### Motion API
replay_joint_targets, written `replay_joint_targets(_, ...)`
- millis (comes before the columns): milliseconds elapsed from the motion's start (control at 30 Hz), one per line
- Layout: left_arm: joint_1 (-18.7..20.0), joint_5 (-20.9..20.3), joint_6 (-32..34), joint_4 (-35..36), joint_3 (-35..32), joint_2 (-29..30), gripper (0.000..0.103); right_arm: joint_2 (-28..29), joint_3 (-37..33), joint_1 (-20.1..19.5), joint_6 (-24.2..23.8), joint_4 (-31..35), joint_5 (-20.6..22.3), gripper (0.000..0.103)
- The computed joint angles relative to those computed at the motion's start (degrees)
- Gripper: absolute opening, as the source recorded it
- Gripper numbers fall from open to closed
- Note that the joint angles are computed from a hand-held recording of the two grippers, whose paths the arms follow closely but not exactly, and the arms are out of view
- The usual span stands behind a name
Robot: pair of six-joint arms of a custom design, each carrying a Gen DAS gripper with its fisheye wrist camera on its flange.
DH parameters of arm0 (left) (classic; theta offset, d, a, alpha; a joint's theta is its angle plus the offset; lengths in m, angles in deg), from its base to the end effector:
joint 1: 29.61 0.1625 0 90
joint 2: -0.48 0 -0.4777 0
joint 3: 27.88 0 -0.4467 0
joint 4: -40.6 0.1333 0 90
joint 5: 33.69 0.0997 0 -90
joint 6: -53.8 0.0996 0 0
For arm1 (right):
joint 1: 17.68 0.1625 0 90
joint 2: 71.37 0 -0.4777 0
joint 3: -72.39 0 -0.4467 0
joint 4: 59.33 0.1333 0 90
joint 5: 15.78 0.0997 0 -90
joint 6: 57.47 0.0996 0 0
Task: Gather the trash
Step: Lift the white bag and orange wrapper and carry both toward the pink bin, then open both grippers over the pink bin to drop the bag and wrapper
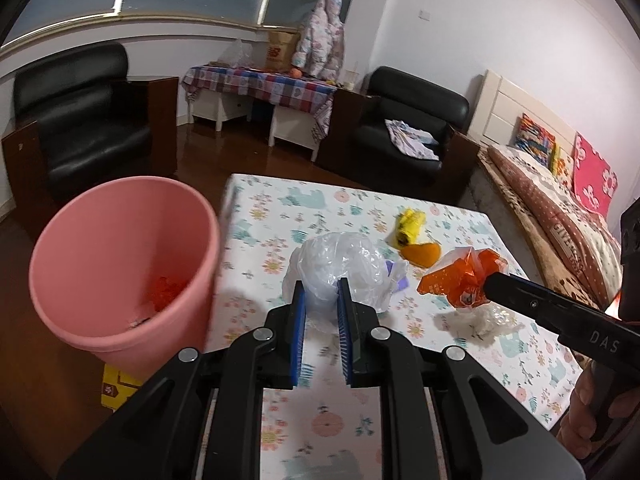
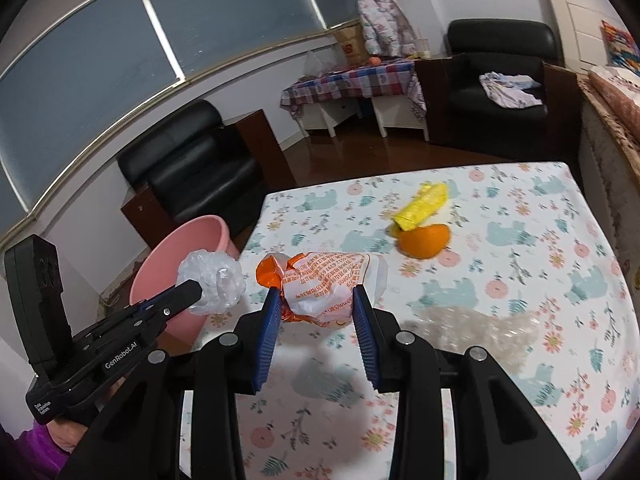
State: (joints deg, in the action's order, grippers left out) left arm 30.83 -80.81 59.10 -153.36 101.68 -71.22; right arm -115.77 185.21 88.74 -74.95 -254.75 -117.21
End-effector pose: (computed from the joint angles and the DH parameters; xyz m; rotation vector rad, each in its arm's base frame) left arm -0.0764 -0.5423 0.2590 0.3264 2.3389 -1.1612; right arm 0.2910 -0.5856 0.0634 0.7250 -2.6996 0.9321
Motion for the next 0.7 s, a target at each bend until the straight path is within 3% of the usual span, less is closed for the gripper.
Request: replay_joint_targets(700, 5.86, 8.44, 0.93, -3.23, -1.84, -5.97, 0.015, 11.18, -15.48, 5.77, -4.46, 12.24, 6.23, 0.036)
